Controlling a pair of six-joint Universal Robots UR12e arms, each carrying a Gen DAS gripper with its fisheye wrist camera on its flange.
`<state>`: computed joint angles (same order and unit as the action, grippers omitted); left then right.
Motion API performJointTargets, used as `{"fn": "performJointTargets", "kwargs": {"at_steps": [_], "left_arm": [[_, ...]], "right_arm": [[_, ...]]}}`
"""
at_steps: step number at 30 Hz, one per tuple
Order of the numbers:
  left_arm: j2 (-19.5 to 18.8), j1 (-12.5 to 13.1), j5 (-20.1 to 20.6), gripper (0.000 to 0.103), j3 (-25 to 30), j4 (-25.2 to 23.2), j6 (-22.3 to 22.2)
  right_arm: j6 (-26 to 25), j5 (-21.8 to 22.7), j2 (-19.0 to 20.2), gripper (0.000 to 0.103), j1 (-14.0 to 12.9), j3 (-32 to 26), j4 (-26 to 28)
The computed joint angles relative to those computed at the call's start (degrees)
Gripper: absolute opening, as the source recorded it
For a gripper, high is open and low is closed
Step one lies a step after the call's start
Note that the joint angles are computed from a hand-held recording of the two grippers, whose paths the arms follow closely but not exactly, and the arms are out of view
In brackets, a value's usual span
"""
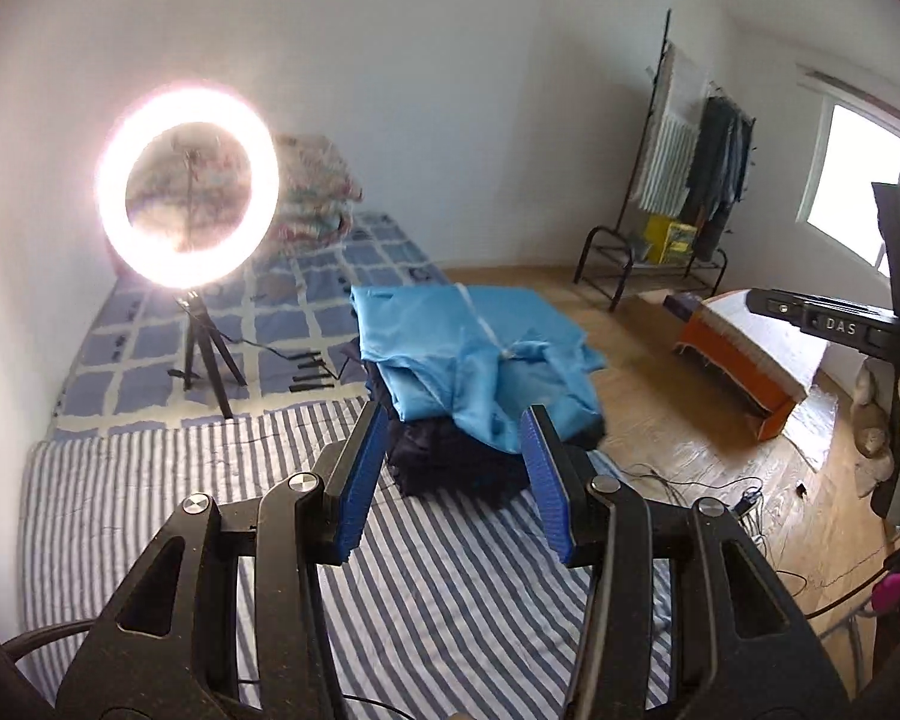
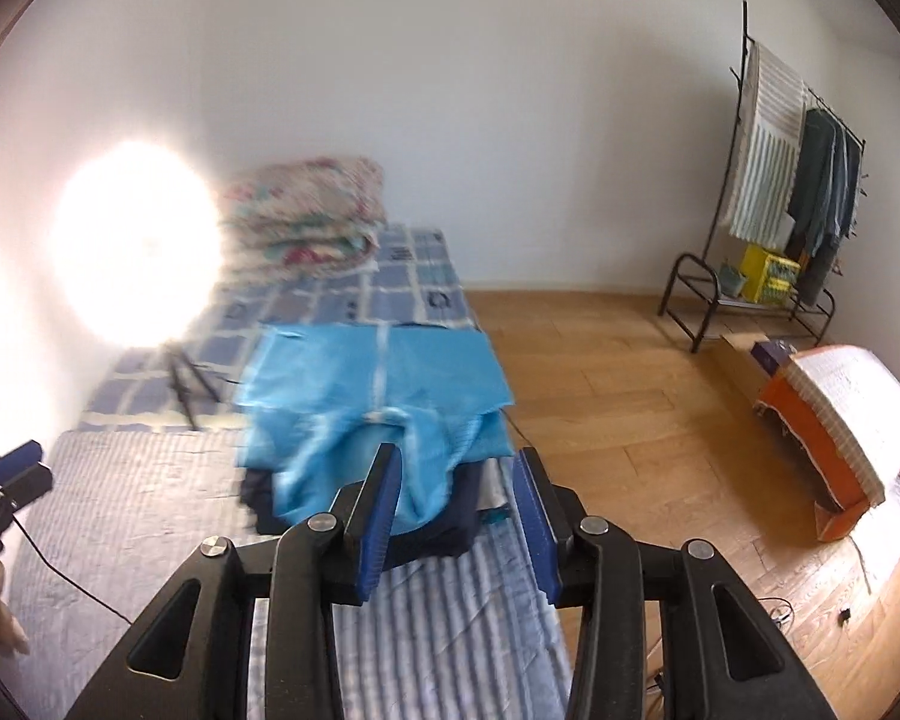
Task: Fold large clothes
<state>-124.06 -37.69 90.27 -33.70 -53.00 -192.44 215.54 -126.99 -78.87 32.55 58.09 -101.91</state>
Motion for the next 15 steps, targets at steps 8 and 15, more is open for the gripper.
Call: {"fn": "performJointTargets", "kwargs": {"at_steps": [8,15], "left_arm": [[11.1,-2.9,5.7,0.047,-15.3,7.2,2.7],[18.4,-4.9,8.2,0.047,-26.9,13.6,2.0]], "right_arm": [[2.7,-4.8,1.0,0.04,8.1,-3.0,2.7],[6.5,-7.3,0.6,0.04,13.5,-0.4,1.0]]}}
